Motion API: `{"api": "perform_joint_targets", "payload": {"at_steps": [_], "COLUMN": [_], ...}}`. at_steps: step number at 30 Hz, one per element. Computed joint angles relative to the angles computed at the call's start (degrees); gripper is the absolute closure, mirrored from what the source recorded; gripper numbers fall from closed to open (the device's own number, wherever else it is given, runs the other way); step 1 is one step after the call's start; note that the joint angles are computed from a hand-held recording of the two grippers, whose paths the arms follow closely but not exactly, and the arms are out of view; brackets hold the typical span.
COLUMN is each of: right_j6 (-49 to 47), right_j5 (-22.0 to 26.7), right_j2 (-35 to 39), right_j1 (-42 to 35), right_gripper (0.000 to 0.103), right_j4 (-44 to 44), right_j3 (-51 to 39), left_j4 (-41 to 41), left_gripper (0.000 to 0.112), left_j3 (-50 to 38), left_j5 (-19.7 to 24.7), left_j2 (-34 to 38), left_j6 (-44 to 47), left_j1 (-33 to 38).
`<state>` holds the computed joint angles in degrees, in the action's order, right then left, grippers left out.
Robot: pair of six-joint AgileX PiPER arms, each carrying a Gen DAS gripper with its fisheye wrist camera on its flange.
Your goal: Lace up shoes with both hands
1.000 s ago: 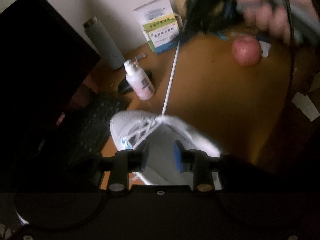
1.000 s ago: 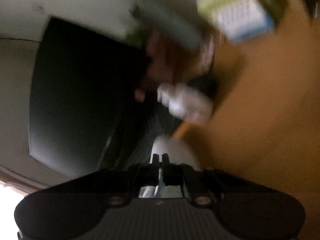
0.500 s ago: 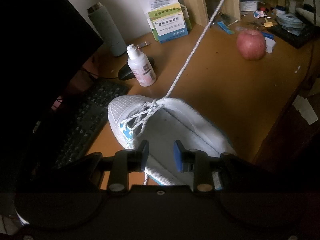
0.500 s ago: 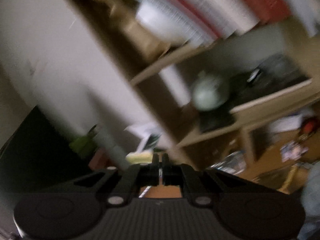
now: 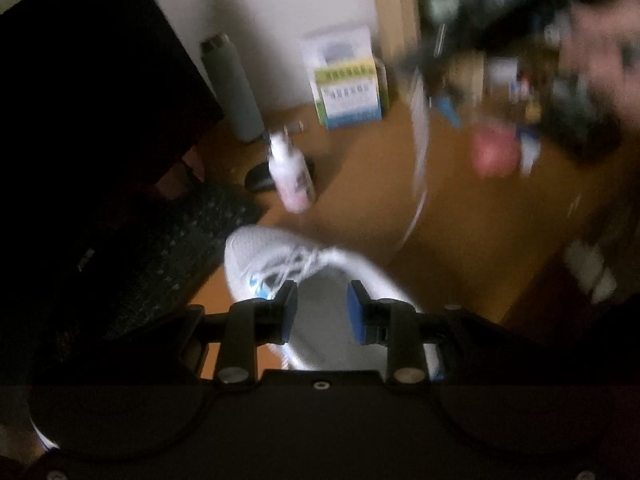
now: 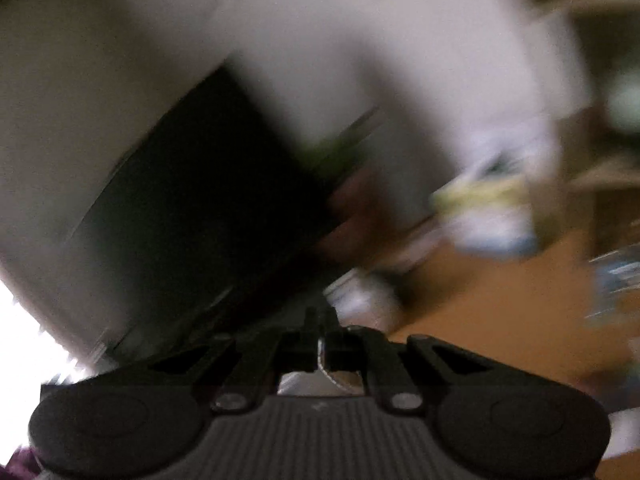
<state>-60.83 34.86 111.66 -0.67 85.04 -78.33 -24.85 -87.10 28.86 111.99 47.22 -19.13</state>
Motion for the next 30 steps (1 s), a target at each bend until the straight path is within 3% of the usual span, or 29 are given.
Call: {"api": "perform_joint_targets", "payload": {"at_steps": [5,9,11,13,15,18,20,21,22,24,27,30], "right_j6": [7.14,11.97,13.52,14.18,14.52,15.27,15.22,15.13,14.4,12.06,9.0,4.91], "right_j5": [7.63,11.2,12.43,13.02,13.66,12.87,11.69,11.32,10.08,7.78,4.64,-4.5], "right_j2": [10.22,15.05,16.09,16.36,16.22,15.81,14.81,14.63,13.88,12.1,10.3,8.06], "right_j1": [4.57,6.17,6.51,6.91,7.44,8.16,7.96,7.95,7.86,7.98,10.71,15.71], "right_gripper": [0.101,0.1,0.1,0.1,0.099,0.094,0.083,0.069,0.064,0.063,0.063,0.065], "right_j4": [-5.69,-9.8,-12.12,-13.67,-15.22,-15.65,-14.43,-14.19,-13.69,-15.4,-25.54,-34.27], "right_j3": [-13.44,-21.41,-23.98,-25.37,-26.26,-26.18,-24.8,-24.58,-23.46,-21.37,-20.28,-16.48], "left_j4": [-14.8,-18.81,-19.46,-20.01,-20.94,-23.39,-24.13,-24.89,-26.34,-28.84,-33.59,-36.42], "left_gripper": [0.086,0.087,0.091,0.107,0.111,0.111,0.111,0.111,0.111,0.111,0.111,0.111], "left_j3": [-4.98,-5.02,-5.05,-5.5,-6.08,-5.99,-5.21,-5.16,-5.36,-5.91,-7.44,-7.16], "left_j5": [8.12,8.26,7.75,7.88,8.41,8.48,7.18,7.44,8.01,9.3,13.31,15.42], "left_j2": [1.46,1.37,1.66,2.1,2.75,3.16,3.07,3.08,3.41,4.13,5.94,6.16], "left_j6": [2.14,2.05,1.67,1.47,2.3,3.09,2.22,1.77,0.93,-0.62,-2.37,-3.32], "left_j1": [4.05,5.18,5.47,5.7,6.18,7.36,8.11,8.61,9.5,11.03,13.03,13.91]}}
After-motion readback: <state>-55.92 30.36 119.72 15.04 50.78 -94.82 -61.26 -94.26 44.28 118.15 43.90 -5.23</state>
